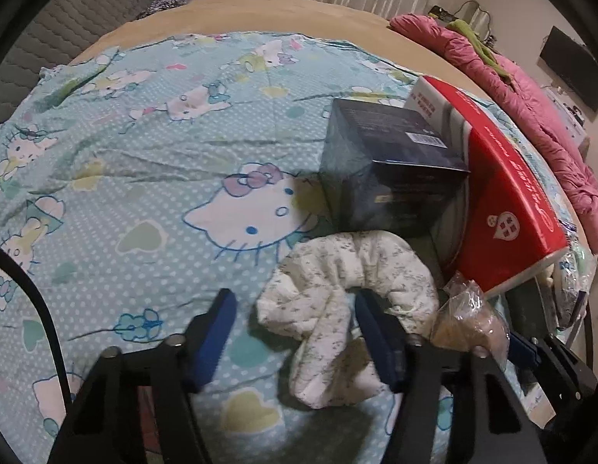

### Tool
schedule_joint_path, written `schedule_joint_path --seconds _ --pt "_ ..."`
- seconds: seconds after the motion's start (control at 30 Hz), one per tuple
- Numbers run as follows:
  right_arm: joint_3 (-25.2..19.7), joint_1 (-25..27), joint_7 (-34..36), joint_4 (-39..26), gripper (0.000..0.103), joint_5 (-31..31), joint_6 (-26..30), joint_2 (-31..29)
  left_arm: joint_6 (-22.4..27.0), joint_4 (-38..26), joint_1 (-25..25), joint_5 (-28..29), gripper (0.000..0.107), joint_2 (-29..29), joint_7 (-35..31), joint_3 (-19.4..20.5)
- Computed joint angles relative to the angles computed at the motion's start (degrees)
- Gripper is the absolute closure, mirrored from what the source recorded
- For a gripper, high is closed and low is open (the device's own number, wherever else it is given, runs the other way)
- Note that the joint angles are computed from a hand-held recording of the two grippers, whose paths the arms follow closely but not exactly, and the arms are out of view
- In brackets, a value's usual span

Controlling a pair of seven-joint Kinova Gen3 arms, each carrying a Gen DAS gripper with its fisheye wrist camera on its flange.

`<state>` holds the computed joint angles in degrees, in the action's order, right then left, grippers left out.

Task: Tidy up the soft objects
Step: 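Grasp the white floral scrunchie with the left tool while the right tool grasps the clear bag, then carry the scrunchie and clear bag over the pink book in the tray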

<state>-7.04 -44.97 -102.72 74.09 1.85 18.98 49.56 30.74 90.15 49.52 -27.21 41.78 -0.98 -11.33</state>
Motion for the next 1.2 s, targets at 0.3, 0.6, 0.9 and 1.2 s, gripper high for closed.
schedule_joint_path --seconds 0.3,0.6,0.9,1.2 --pt "-1.5 1.5 0.6 5.0 0.048 -1.0 -2.8 -3.5 -4.7 2.9 1.3 0.3 0.088 -1.4 1.0 -1.6" --pt "-4.4 4.6 1.4 10.0 0.049 -3.2 -6.9 -7.1 0.4 1.7 6.3 -3.5 0.090 -3.1 4.1 -3.2" --pt "-8.0 8.8 2.6 16.0 0.049 -5.1 -12.5 -12.0 7.4 0.4 8.5 -10.5 0.090 -6.4 10.1 0.2" --pt "-8.2 13.8 0.0 22.5 0.049 -7.0 -18.9 -17.6 15.2 -8.4 7.9 -16.0 0.090 -6.4 8.8 6.1"
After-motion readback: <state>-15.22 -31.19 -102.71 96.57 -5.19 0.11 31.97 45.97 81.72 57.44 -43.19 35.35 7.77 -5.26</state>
